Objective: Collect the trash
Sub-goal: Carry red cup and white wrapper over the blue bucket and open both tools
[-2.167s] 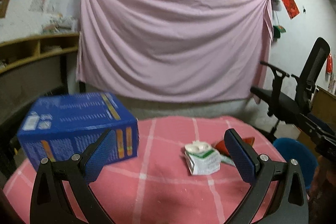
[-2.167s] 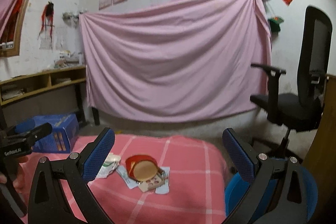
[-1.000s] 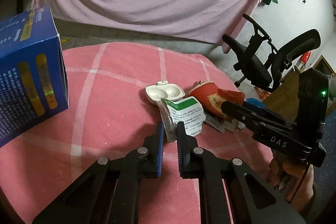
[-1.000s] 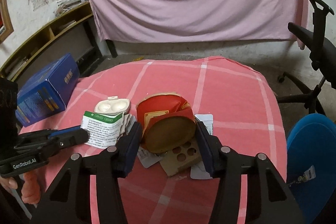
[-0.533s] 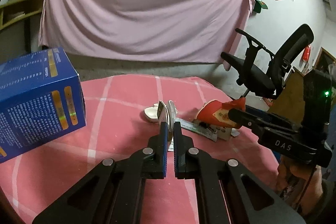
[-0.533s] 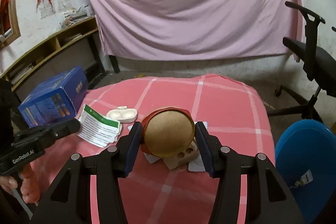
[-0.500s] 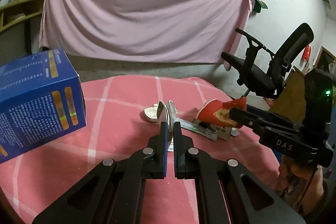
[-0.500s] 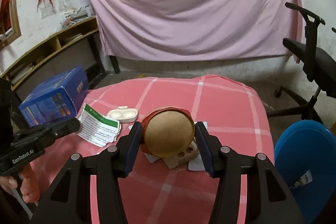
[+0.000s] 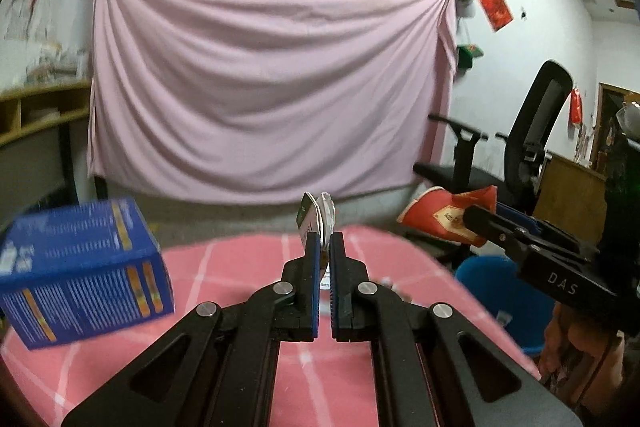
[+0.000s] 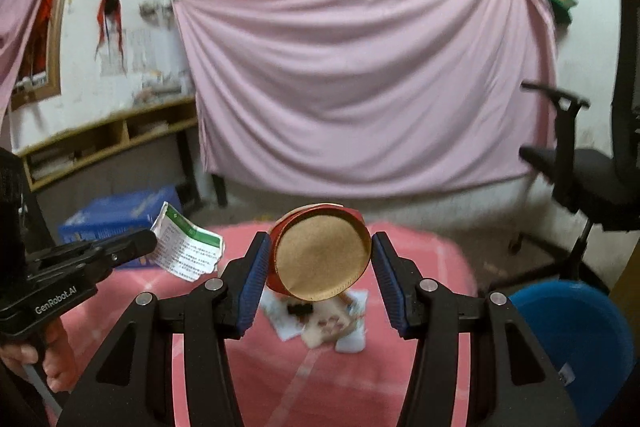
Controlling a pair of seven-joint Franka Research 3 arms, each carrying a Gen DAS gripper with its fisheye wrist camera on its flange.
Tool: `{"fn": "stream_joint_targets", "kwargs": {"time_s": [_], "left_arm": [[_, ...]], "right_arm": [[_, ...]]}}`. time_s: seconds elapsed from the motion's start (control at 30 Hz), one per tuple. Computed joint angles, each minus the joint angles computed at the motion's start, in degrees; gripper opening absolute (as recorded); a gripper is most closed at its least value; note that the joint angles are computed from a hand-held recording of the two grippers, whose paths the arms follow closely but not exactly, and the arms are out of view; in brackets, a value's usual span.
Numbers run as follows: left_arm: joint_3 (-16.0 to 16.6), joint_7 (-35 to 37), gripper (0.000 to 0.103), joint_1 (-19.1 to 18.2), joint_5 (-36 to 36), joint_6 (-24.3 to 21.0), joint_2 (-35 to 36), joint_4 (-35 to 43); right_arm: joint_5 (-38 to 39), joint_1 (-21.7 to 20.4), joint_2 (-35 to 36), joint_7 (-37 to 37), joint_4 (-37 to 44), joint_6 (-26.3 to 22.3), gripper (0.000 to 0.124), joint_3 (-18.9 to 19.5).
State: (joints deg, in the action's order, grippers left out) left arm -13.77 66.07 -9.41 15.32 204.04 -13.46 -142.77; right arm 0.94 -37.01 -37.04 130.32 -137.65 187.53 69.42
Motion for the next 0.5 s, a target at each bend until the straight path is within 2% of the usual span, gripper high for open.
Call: {"fn": "stream_joint_targets", "kwargs": {"time_s": [0.13, 0.23, 0.27, 0.4, 0.5], "left_arm": [[-6.31, 6.22, 0.002, 2.74, -7.53, 3.85, 0.06, 0.42], [-9.94, 12.09, 0.002, 2.96, -13.27, 6.06, 0.64, 1.36], [-9.82, 13.07, 0.002, 2.37, -13.80, 6.51, 0.93, 1.78], [-13.14, 20.49, 0.002, 0.60, -20.51, 9.12, 3.25, 4.34], [-13.35, 23.40, 0.002, -1.83, -22.17, 10.31, 4.85, 6.03]], "right_arm": [[2.65, -0.02, -6.67, 2.03, -2.64, 3.17, 0.049, -1.38], [4.95, 0.12, -12.02, 3.28, -4.58, 3.81, 0.049, -2.47], [5.65, 0.17, -13.87, 3.73, -5.44, 4.20, 0.049, -2.90], [8.04, 0.85, -21.01, 5.51, -8.81, 4.35, 0.049, -4.65], [9.04, 1.79, -26.57, 6.53, -11.83, 3.64, 0.049, -6.33]]}}
